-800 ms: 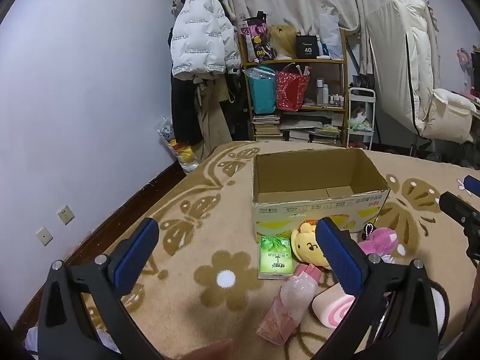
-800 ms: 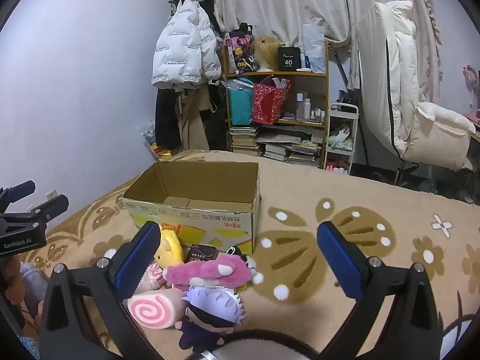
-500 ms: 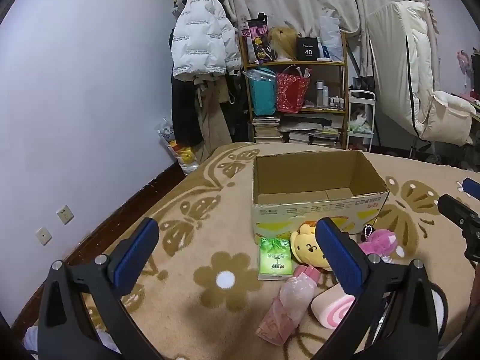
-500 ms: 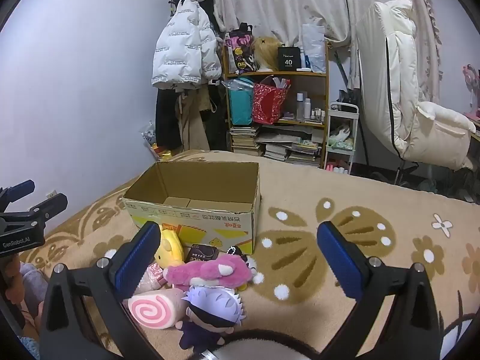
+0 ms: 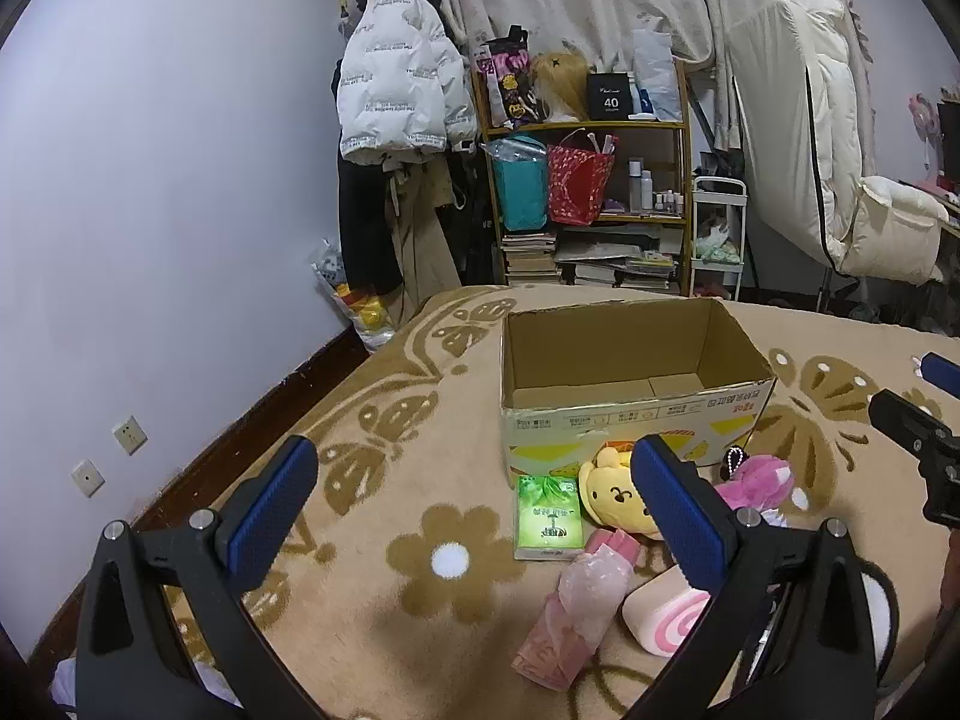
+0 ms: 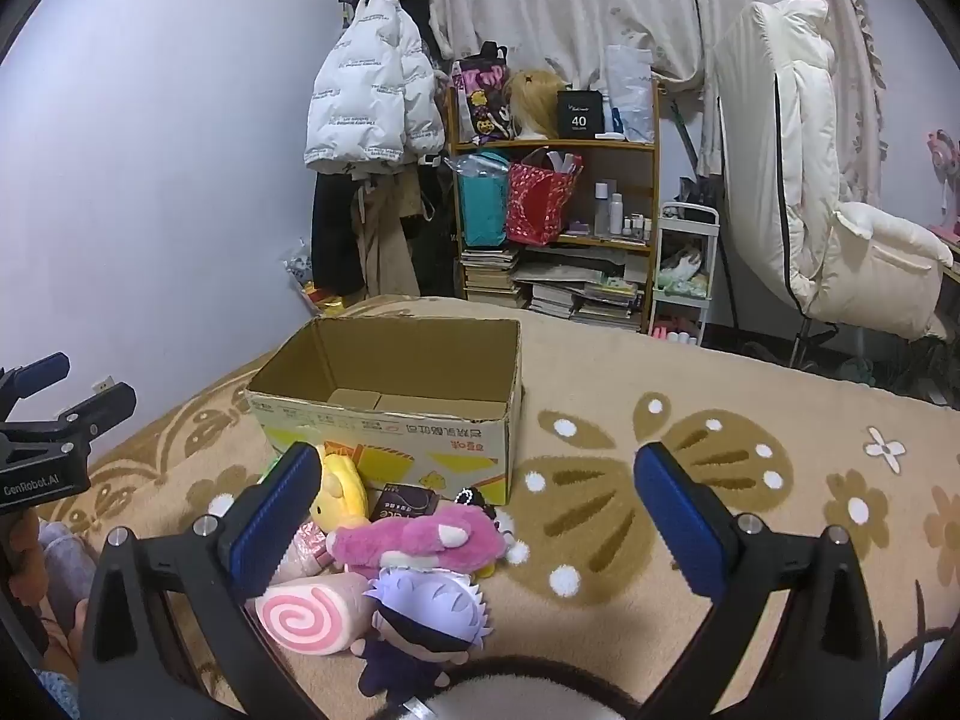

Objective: Organize soft objects

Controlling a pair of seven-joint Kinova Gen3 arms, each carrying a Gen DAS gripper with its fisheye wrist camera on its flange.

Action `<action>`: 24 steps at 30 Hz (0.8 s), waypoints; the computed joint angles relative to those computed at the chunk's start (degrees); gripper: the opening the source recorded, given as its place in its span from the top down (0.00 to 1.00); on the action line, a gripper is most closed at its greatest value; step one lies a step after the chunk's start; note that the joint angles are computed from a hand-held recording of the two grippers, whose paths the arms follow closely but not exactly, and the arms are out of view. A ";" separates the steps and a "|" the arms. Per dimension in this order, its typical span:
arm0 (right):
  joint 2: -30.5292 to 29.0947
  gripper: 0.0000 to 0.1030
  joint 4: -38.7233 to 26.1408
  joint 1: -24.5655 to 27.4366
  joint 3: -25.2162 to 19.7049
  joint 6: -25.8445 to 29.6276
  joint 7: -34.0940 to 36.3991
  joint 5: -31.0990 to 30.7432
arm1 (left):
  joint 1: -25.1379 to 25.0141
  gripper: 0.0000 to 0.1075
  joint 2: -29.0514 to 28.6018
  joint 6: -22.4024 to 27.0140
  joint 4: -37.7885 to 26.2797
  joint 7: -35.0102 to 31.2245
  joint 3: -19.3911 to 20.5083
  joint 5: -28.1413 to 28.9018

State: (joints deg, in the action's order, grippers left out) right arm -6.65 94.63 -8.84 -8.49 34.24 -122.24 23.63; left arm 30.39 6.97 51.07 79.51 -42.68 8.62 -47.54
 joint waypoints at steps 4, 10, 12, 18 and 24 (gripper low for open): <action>-0.01 0.00 -0.07 -0.03 -0.01 0.23 0.11 -0.07 | -0.15 0.04 0.12 0.00 -0.16 -0.14 -0.10 0.31; 0.04 0.00 -0.30 -0.06 -0.06 0.45 0.01 0.13 | -0.01 0.04 0.33 0.09 -0.12 -0.12 -0.25 -0.32; 0.14 0.00 -0.57 -0.14 0.03 0.74 0.31 -0.08 | 0.06 0.04 0.43 0.05 -0.09 -0.15 -0.30 -0.46; -0.14 0.00 0.17 -0.24 -0.21 0.78 -0.71 1.17 | 0.21 0.04 0.44 -0.19 0.15 0.15 -0.36 -0.55; 0.14 0.00 -0.20 -0.24 -0.33 1.01 -0.62 1.23 | 0.28 0.04 0.37 -0.22 0.33 0.07 -0.34 -0.69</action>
